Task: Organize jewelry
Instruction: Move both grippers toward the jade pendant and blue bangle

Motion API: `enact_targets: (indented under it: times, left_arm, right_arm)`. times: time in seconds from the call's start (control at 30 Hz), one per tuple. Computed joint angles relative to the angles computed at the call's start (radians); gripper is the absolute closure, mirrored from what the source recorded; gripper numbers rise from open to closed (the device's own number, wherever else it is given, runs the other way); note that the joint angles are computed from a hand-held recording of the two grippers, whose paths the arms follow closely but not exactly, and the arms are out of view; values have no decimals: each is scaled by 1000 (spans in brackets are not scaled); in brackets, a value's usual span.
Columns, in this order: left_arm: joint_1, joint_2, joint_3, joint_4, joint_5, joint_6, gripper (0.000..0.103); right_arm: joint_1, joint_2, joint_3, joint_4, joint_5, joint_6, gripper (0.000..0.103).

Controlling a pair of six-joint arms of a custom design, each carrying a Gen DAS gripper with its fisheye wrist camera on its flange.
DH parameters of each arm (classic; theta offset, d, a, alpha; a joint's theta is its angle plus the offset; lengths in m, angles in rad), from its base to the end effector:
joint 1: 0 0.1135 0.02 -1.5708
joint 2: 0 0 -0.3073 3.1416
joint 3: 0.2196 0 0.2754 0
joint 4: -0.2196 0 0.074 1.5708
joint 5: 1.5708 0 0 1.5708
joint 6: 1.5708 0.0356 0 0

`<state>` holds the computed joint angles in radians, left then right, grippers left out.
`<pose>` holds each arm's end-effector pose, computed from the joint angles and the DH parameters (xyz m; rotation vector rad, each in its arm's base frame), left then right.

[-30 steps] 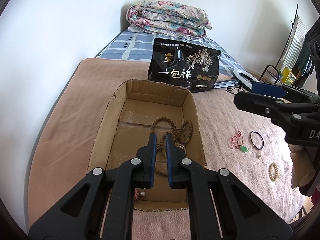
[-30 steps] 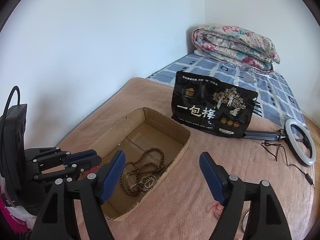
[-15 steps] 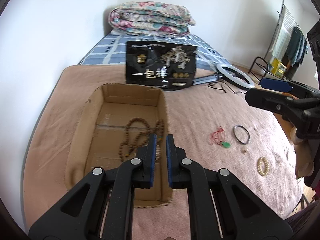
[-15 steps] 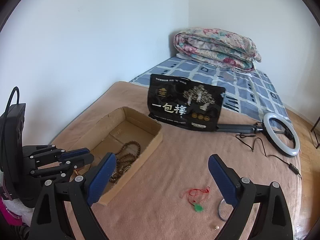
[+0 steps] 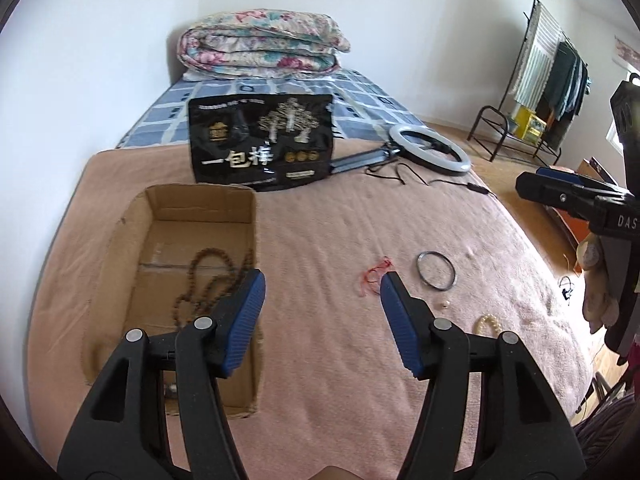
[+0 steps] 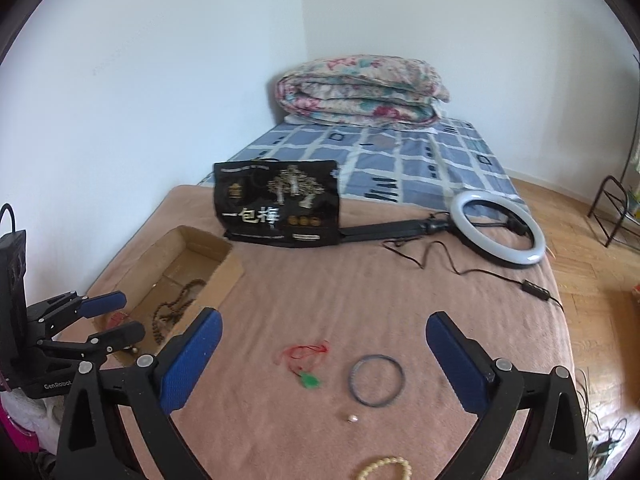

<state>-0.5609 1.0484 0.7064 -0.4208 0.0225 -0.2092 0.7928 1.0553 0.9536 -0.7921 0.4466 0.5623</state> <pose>0.1852 -0.1173 0.2705 0.4258 2.3312 -0.4052 0.1573 0.1377 0.3306 -0.0834 2.3513 0.1026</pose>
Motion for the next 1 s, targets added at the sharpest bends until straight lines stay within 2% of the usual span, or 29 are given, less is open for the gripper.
enact_targets:
  times: [0.23,0.47,0.87,0.93,1.0]
  left_arm:
    - [-123,80,16,39,-51,-35,41]
    - [-237,188,35,97,-94,-59,41]
    - [-305,397,47,211,-75,-78,41]
    - [-311,433,52,228,-67,-79,49]
    - [-310,470,61,237,-65,-79,51]
  right_arm:
    - [-115,-127,-73,-63,-32,-41,0]
    - [-238,-189,-150,-60,-96,-109,0]
    - [-460,-164,-294,55,-278,-213,0]
    - [-472,-149,-309,80,-286,-223,0]
    - [-484,-125,-323,108,-295,-233,0]
